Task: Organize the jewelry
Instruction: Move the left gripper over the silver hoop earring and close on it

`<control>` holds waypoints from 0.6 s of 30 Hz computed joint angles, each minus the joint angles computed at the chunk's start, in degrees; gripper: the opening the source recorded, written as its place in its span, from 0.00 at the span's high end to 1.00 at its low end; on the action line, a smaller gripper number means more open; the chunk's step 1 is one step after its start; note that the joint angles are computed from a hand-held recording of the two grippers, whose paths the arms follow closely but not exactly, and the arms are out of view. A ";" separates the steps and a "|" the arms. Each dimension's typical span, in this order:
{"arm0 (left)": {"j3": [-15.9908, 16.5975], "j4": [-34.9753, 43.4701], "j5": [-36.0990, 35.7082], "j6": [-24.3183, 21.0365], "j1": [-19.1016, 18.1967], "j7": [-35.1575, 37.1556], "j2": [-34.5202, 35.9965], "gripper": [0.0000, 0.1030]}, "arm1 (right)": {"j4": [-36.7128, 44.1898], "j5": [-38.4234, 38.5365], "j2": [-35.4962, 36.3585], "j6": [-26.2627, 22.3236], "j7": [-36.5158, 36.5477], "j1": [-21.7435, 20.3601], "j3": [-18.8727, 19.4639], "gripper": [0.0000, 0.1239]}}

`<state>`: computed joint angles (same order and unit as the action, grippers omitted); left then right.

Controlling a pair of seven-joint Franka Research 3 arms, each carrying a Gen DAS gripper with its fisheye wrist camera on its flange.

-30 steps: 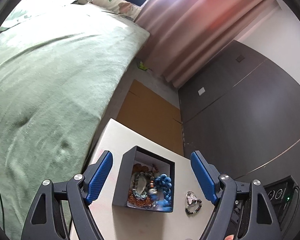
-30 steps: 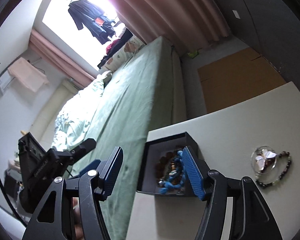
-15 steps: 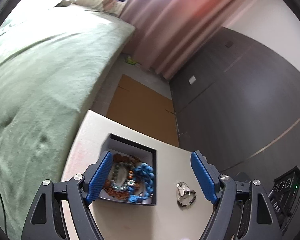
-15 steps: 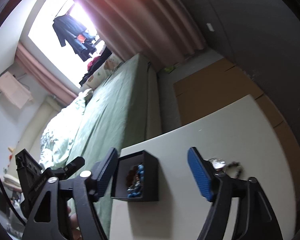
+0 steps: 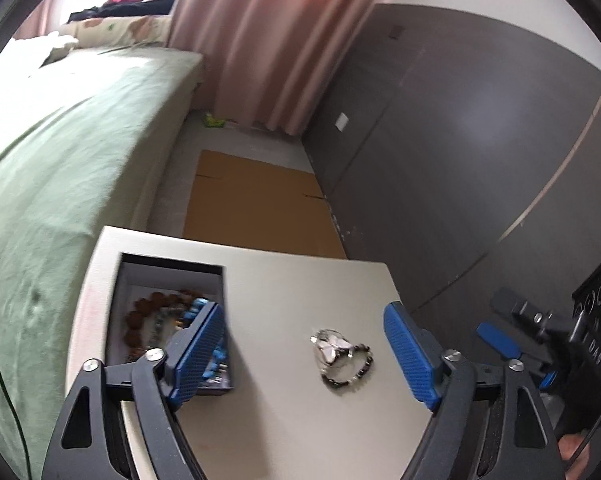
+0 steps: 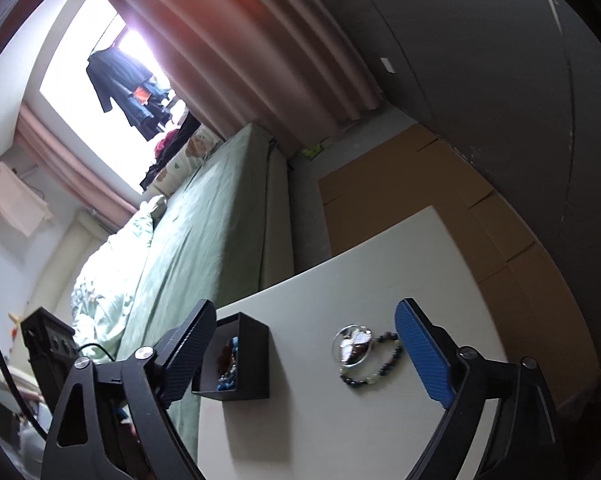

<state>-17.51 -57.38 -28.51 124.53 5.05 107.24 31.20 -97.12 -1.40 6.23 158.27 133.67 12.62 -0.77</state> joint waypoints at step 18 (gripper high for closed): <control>1.85 4.76 12.48 -8.41 -8.81 -1.07 4.66 0.13 | -7.98 -3.33 -6.54 -2.85 7.74 -5.00 -0.09 0.25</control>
<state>-15.66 -52.62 -16.03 116.12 -3.76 106.17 35.86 -105.10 -4.73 -0.31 155.42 141.41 7.62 -0.85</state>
